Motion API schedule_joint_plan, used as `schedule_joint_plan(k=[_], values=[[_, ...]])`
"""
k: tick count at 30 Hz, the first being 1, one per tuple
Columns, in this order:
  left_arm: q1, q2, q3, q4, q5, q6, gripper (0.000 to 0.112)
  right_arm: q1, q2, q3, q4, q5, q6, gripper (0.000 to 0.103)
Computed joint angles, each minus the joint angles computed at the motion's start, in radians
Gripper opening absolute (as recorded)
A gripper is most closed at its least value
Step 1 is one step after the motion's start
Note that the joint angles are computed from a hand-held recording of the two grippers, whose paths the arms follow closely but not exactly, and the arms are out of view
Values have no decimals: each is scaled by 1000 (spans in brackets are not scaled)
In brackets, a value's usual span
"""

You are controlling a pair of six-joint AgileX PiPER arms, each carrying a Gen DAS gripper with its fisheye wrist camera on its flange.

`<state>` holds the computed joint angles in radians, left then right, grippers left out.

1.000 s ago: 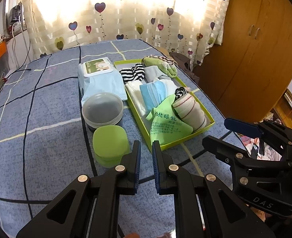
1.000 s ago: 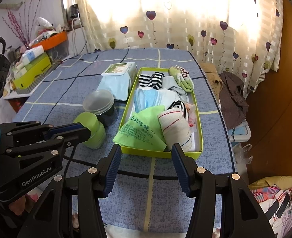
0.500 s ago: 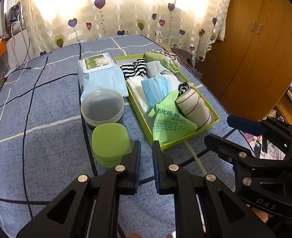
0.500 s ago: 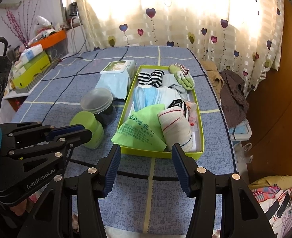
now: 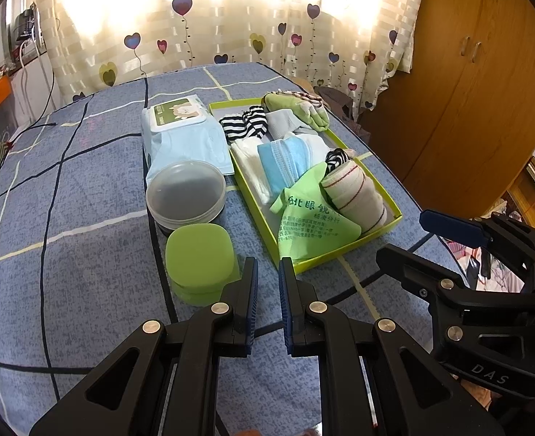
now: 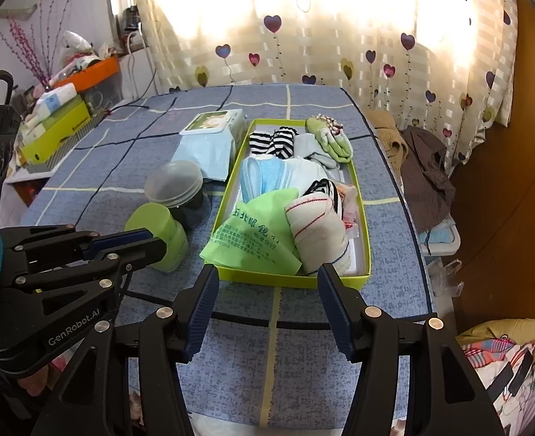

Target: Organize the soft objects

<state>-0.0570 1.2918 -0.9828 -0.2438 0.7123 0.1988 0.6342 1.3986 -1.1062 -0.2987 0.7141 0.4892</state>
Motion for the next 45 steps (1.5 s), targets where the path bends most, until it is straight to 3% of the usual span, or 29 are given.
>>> schedule_joint_plan(k=[45], values=[[-9, -22, 6, 23, 3, -14, 12, 17, -17, 12, -31, 5, 36, 58]])
